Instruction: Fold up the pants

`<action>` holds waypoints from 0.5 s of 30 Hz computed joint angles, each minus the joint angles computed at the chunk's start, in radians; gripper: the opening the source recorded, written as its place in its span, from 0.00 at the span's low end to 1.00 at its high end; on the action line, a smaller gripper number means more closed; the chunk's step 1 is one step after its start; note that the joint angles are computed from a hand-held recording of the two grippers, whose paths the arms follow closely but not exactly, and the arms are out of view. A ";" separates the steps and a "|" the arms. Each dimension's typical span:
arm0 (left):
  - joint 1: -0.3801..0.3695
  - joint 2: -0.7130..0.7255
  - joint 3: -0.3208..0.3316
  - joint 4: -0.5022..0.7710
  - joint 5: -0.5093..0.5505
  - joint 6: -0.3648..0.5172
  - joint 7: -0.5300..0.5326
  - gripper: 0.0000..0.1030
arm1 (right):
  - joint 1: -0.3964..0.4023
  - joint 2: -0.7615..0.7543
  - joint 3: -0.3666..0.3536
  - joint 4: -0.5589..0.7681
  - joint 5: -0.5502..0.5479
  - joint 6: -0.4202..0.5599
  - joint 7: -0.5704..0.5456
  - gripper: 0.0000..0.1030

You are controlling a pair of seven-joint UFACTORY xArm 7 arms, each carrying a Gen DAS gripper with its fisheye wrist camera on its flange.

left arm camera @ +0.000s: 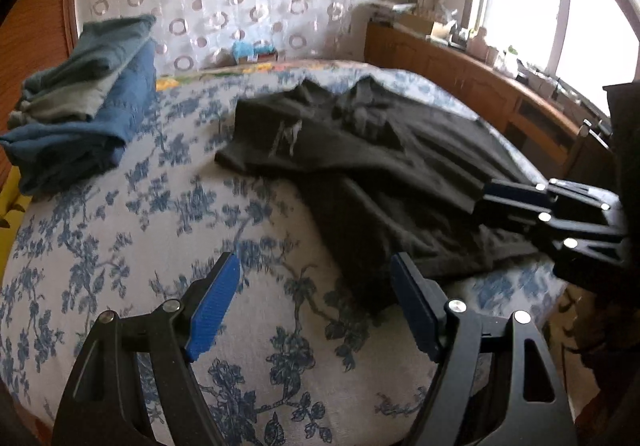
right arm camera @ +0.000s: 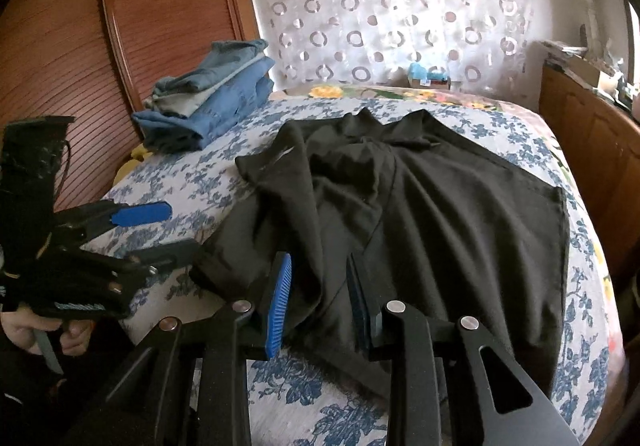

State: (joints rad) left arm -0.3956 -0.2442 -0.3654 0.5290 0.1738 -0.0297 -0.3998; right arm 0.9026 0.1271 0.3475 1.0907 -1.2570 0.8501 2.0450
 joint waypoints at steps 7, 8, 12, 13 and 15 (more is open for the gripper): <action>-0.029 0.021 0.032 -0.001 -0.015 0.012 0.013 0.76 | 0.002 0.045 -0.017 0.042 0.034 -0.010 -0.058 0.29; -0.030 0.024 0.033 -0.001 -0.017 0.009 0.012 0.76 | 0.003 0.050 -0.021 0.046 0.038 -0.012 -0.065 0.29; -0.047 0.029 0.047 -0.002 -0.032 0.002 0.020 0.76 | 0.007 0.070 -0.036 0.066 0.055 -0.020 -0.102 0.29; -0.052 0.027 0.051 -0.005 -0.037 0.000 0.022 0.76 | 0.009 0.072 -0.039 0.068 0.059 -0.021 -0.107 0.28; -0.055 0.026 0.054 -0.007 -0.042 -0.004 0.026 0.76 | 0.009 0.069 -0.047 0.064 0.053 -0.037 -0.095 0.18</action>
State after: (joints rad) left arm -0.4509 -0.2181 -0.3116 0.5219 0.1315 -0.0332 -0.3740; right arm 0.9113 0.1960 0.3005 1.1543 -1.2038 0.8132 1.9503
